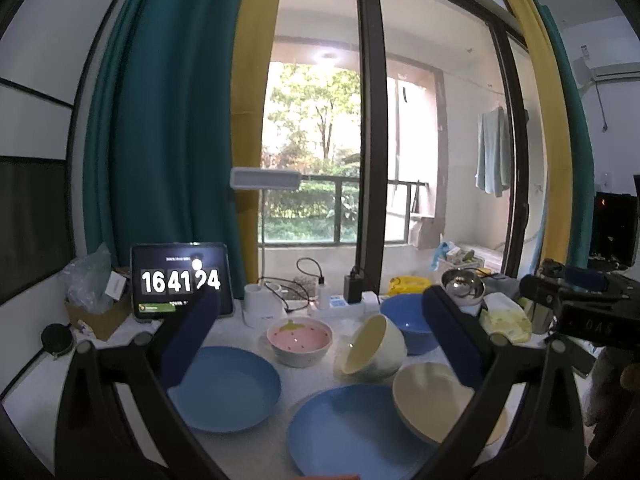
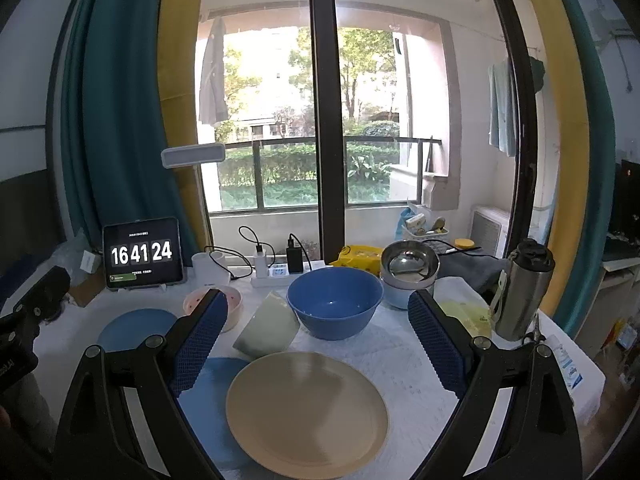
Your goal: Organize plates and bowls
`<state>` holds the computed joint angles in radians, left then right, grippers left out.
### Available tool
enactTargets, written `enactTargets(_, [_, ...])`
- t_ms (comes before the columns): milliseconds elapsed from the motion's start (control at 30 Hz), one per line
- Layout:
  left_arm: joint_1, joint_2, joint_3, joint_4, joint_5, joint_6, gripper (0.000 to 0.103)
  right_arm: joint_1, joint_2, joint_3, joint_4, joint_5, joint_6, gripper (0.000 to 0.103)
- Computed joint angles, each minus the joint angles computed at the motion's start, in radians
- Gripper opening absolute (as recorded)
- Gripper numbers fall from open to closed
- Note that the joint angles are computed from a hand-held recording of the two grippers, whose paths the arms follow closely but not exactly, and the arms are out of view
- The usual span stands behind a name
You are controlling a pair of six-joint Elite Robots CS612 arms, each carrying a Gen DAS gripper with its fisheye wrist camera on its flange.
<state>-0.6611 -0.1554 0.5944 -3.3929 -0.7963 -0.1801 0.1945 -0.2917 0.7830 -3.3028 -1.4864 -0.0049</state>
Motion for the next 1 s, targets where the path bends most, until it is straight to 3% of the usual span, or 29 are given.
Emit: enactTargets(1000, [0.004, 0.025, -0.044, 0.043, -0.005, -0.041, 0.102, -0.003, 0.029, -0.062, 0.060, -0.009, 0.007, 0.094])
